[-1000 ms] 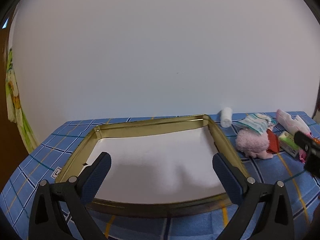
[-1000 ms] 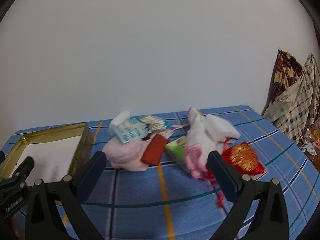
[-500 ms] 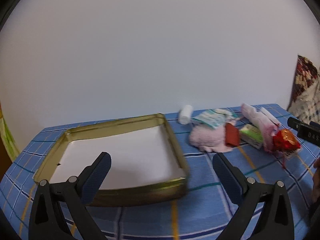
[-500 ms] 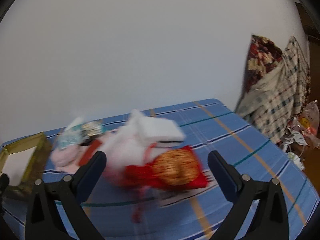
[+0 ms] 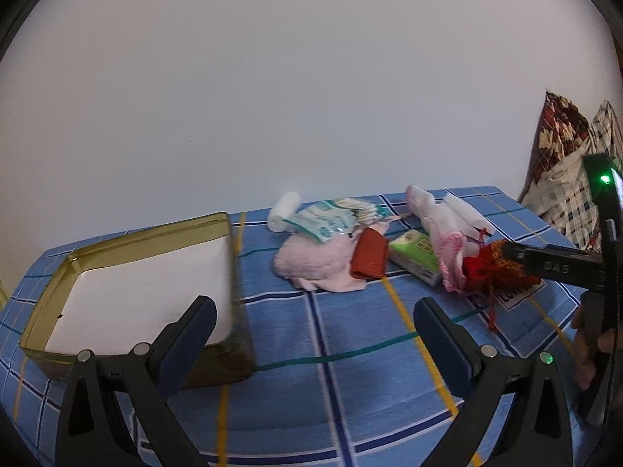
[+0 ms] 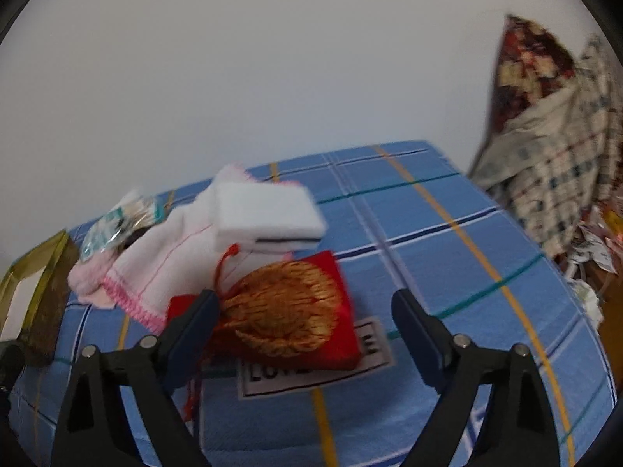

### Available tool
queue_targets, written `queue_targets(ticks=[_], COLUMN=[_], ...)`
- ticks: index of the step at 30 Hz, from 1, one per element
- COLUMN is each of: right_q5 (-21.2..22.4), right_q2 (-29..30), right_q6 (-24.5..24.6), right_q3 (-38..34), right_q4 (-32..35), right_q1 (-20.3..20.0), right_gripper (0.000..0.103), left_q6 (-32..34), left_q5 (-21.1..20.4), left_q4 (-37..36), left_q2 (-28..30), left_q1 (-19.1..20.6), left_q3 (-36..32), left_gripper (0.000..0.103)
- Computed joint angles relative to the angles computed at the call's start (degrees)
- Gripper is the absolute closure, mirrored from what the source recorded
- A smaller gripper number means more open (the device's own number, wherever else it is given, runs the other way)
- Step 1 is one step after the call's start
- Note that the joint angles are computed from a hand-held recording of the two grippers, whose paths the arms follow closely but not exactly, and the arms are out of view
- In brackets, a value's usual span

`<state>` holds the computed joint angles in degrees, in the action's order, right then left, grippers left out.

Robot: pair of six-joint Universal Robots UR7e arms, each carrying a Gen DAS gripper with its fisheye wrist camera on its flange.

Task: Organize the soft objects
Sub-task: 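Grasp the red-and-gold pouch with the right gripper while the left grasps the white towel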

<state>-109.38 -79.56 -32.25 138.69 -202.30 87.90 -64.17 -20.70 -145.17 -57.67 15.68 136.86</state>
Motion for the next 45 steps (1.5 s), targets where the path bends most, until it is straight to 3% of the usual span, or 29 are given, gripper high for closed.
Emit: queue_targets(ticks=[2,6,8,12,13,15,17,18,21,26,30,33,34,35,36,37,39,41,45], right_q5=[2.0,1.4,1.7,2.3,2.2,3.9,8.4,11.0,12.8,9.0,8.0,8.0,7.8,7.8,8.0,8.2,8.1,7.8,6.8], right_q2=[-0.7,-0.2,-0.7,-2.1,-2.6,-4.6,-7.4,-8.8,-9.6,-6.1,-6.3,-7.3,-7.2,-7.1,-7.3,-7.7,-7.6,-7.3,-6.0], right_q6=[0.6,2.0,1.9,0.0,-0.1,0.7,2.2,2.5,1.9,0.5,1.9,4.0,4.6,5.0,5.1,5.1,4.6,4.0,2.8], right_q3=[-0.8,-3.2,-3.1,-2.4,-2.4,-1.9,-1.4,-0.7,1.2,2.6,2.9,2.7,2.3,2.3,2.3,2.4,2.5,2.6,2.9], right_q4=[5.1,13.0,13.6,14.6,14.7,16.4,18.7,17.9,9.1,-7.5,-11.9,-11.5,-10.8,-10.6,-10.2,-9.5,-9.9,-10.8,-14.4], right_q1=[-0.5,-0.6,-0.8,-0.8,-0.8,-1.7,-3.6,-4.5,-4.3,-2.1,-2.8,-3.6,-3.6,-3.8,-4.0,-4.2,-4.2,-4.2,-3.9], right_gripper=[0.012,0.011,0.02,0.064,0.083,0.085,0.087,0.088,0.088,0.087,0.087,0.087,0.087,0.087,0.087,0.087,0.087,0.086,0.086], left_q6=[2.2,4.0,5.0,4.9,5.5,7.3,9.0,10.3,17.5,29.0,32.4,33.6,33.7,33.9,34.5,35.2,36.5,40.2,42.2], left_q5=[0.1,0.1,-0.1,0.0,-0.1,-0.3,-0.4,-0.5,-1.7,-4.4,-3.8,-3.6,-3.5,-3.8,-5.6,-8.2,-12.7,-13.3,-14.4], left_q4=[-2.3,-3.3,-4.6,-4.1,-4.7,-6.7,-8.8,-10.7,-18.6,-27.0,-24.8,-23.3,-22.3,-21.3,-20.6,-20.6,-23.3,-29.7,-35.9], left_q2=[0.9,2.1,2.5,3.5,3.8,4.5,5.3,5.7,8.1,13.7,17.8,19.7,20.4,20.9,21.1,20.9,20.4,20.2,18.8], left_q1=[0.5,1.1,1.4,1.7,1.8,2.1,2.4,2.6,3.7,6.6,8.9,10.2,10.6,11.1,11.9,12.8,14.0,13.4,11.8], left_q3=[-0.3,-1.1,-1.3,-2.3,-2.6,-3.1,-3.8,-4.1,-6.0,-12.1,-18.0,-20.9,-21.9,-22.7,-23.4,-23.8,-23.6,-21.9,-18.6], left_gripper=[0.0,0.0,0.0,0.0,0.0,0.0,0.0,0.0,0.0,0.0,0.0,0.002,0.009,0.031,0.046,0.073,0.079,0.087,0.09])
